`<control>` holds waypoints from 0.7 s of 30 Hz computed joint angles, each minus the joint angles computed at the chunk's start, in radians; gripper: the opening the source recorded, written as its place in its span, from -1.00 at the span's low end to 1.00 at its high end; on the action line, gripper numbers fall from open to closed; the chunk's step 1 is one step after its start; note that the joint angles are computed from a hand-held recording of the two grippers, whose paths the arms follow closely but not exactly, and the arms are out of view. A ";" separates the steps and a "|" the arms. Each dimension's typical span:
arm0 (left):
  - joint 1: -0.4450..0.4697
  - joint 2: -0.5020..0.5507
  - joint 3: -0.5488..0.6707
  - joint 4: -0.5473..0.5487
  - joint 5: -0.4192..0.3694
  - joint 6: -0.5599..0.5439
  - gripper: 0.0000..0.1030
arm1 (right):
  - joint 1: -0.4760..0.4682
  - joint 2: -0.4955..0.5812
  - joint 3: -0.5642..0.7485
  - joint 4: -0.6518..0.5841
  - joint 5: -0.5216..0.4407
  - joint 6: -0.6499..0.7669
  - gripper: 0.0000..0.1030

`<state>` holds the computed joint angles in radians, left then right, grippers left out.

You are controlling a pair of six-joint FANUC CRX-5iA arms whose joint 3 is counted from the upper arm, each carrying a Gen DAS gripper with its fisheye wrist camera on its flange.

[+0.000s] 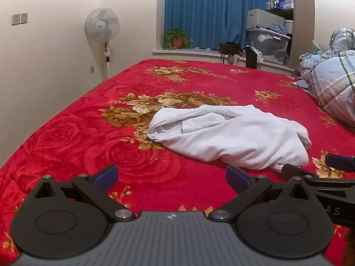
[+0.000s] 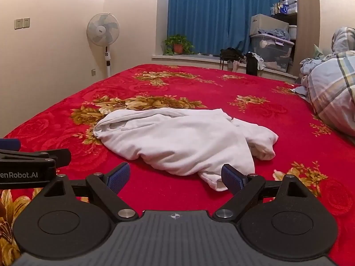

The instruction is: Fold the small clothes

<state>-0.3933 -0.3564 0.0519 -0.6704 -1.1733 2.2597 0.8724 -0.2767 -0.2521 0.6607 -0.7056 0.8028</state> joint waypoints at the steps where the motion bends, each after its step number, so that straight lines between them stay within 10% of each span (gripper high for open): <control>1: -0.011 0.011 0.011 -0.009 -0.015 0.015 0.99 | 0.000 -0.003 -0.003 0.001 0.003 0.000 0.74; 21: -0.020 0.024 0.052 0.017 -0.017 0.024 0.99 | -0.002 -0.011 -0.014 0.042 0.005 -0.040 0.74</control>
